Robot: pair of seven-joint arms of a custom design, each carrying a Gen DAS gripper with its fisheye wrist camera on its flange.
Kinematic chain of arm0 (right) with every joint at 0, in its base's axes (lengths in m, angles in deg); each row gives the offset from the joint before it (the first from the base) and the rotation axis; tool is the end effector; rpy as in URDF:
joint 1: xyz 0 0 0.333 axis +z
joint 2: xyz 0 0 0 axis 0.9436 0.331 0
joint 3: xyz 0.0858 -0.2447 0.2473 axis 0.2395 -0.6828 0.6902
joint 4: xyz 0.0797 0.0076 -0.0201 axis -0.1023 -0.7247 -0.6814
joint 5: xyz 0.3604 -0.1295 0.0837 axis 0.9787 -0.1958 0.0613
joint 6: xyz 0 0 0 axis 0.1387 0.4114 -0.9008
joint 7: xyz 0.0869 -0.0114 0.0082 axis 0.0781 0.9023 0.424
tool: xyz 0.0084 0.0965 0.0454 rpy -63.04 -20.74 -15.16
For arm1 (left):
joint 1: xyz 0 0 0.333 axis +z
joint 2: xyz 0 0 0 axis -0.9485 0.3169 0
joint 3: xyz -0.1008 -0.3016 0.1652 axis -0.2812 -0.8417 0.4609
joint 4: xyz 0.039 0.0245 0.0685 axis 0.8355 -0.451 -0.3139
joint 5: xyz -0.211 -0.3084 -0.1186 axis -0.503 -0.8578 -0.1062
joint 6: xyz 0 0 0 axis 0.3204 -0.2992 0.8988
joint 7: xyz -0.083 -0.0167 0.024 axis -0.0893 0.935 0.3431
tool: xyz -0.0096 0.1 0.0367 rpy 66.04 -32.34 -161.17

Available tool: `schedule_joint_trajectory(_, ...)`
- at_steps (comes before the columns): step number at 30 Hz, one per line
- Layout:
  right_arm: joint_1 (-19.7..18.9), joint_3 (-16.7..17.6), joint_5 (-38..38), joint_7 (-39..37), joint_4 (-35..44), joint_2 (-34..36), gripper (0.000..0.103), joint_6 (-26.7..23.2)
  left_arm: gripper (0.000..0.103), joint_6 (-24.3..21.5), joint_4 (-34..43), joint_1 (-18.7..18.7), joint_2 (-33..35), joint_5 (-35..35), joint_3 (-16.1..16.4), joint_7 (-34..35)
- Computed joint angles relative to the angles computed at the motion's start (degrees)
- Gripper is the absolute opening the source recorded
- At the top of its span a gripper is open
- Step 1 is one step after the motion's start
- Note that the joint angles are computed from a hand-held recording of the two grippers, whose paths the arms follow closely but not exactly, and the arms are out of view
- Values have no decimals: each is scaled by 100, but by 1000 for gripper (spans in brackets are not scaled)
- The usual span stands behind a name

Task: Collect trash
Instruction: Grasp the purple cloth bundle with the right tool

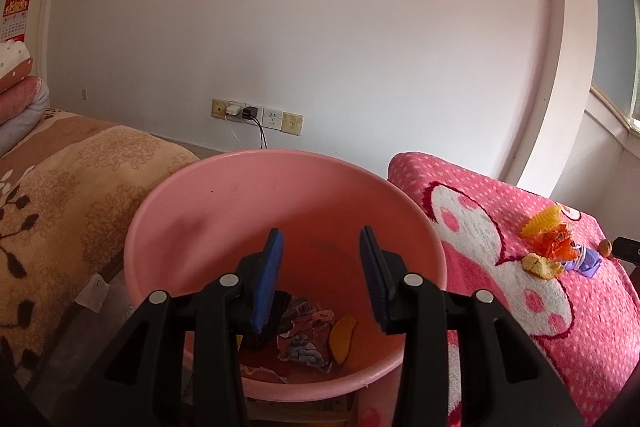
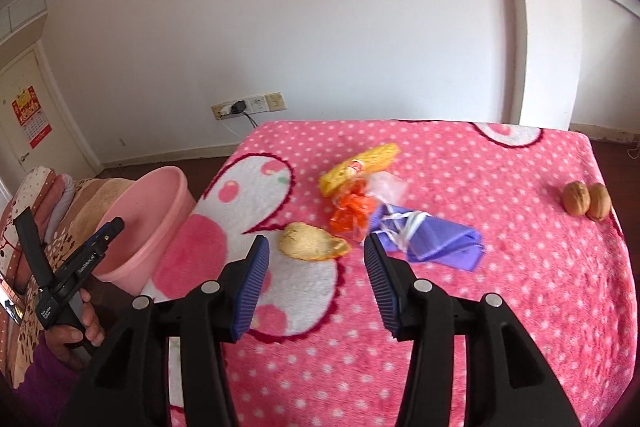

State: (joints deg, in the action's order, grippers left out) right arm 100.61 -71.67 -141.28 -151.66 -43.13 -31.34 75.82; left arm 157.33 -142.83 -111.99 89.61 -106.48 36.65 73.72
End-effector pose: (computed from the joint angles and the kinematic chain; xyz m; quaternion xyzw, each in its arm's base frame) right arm 0.5513 0.3548 0.4549 -0.5636 0.7025 -0.2336 0.3665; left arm 0.6390 -0.2790 0.4381 -0.5764 0.6382 -0.4309 0.2735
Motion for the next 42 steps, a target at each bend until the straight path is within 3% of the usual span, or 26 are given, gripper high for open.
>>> schedule_joint_trajectory(3, -58, -34, -122, 114, -259, -190, 59, -127, 40, 110, -132, 139, -160, 27, -244, 30)
schedule_joint_trajectory(8, -341, 60, 313, -516, -327, -201, 63, -253, 40, -3, -244, -399, -294, -188, 199, 369)
schedule_joint_trajectory(11, -460, 45, 626, -955, -241, -96, 63, -210, 40, -75, -281, -379, -415, -92, 84, 469)
schedule_joint_trajectory(17, -736, 35, 1851, -2121, -92, 295, 63, 317, 40, -297, -161, -103, -515, 354, -326, 336)
schedule_joint_trajectory(21, -954, 200, 2828, -2908, -172, 486, 62, 665, 40, -411, -45, -162, -483, 715, -312, 132)
schedule_joint_trajectory(22, -922, 146, 2925, -2899, -252, 470, 57, 833, 40, -439, -4, -155, -471, 815, -334, 86)
schedule_joint_trajectory(25, -548, -234, 2903, -2711, -449, 313, 42, 986, 40, -490, 120, 61, -445, 1162, -629, -34)
schedule_joint_trajectory(27, -218, -567, 2826, -2399, -668, 140, 39, 1125, 40, -531, 248, 368, -394, 1429, -1011, -93)
schedule_joint_trajectory(30, 700, -1501, 1498, -694, -904, -187, 38, 1106, 40, -701, 537, 962, -267, 1846, -1780, -116)
schedule_joint_trajectory(32, 1077, -1756, 499, 599, -1035, -450, 38, 739, 40, -855, 778, 1307, -132, 2117, -2269, -72)
schedule_joint_trajectory(34, 1260, -1635, 140, 1272, -1189, -704, 38, -61, 40, -1125, 1106, 1605, 66, 2369, -2739, 30)
schedule_joint_trajectory(37, 1274, -1352, -25, 1585, -1274, -835, 38, -761, 40, -1628, 1771, 1866, 492, 2603, -3307, 294)
schedule_joint_trajectory(40, 1209, -1104, -321, 1785, -1337, -923, 39, -1226, 40, -2264, 2554, 1766, 958, 2705, -3451, 547)
schedule_joint_trajectory(42, 1078, -991, -550, 2052, -1425, -983, 39, -1202, 40, -2666, 3097, 1590, 1261, 2739, -3381, 644)
